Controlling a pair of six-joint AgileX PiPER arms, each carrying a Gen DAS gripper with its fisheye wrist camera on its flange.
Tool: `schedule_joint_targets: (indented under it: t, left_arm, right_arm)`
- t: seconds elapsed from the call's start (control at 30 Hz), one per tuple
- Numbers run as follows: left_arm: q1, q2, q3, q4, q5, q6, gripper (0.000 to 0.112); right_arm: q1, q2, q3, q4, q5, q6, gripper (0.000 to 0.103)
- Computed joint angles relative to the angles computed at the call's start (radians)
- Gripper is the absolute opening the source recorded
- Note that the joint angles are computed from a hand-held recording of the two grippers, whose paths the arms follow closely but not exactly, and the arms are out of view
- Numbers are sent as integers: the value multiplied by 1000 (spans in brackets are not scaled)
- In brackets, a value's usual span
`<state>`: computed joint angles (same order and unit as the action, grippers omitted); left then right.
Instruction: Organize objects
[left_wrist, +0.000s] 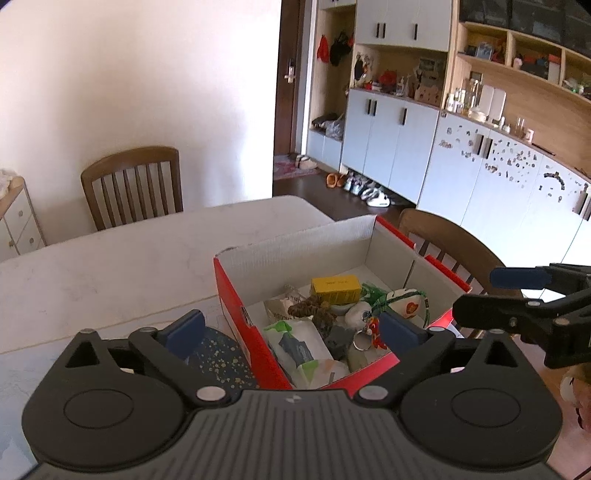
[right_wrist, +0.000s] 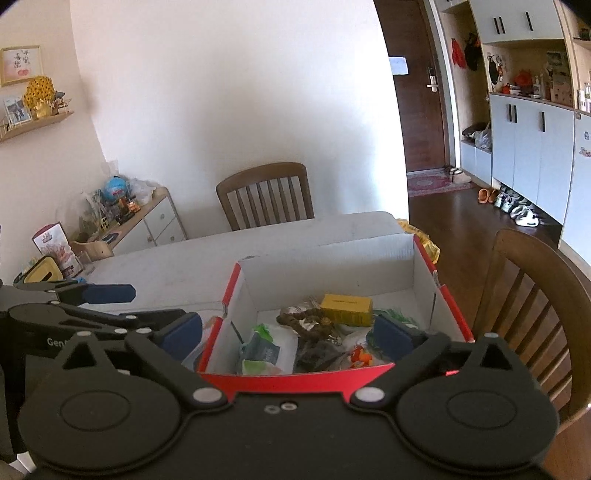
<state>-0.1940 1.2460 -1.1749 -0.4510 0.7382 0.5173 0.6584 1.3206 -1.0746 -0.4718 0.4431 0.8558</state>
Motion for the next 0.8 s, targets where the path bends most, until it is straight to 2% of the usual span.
schedule_joint_targets:
  t: [0.2,0.43,0.8]
  left_arm:
    - [51,-38,33,-89,8,110,103]
    - [129,-67,38,-197,79,198,103]
    - [152,-97,54,-209,65,231,103]
  right_arm:
    - [80,-15,17,-173,36,219,102]
    - [177,-22,22,-331,108,401,102]
    - [222,-21,11,-399,149,485,102]
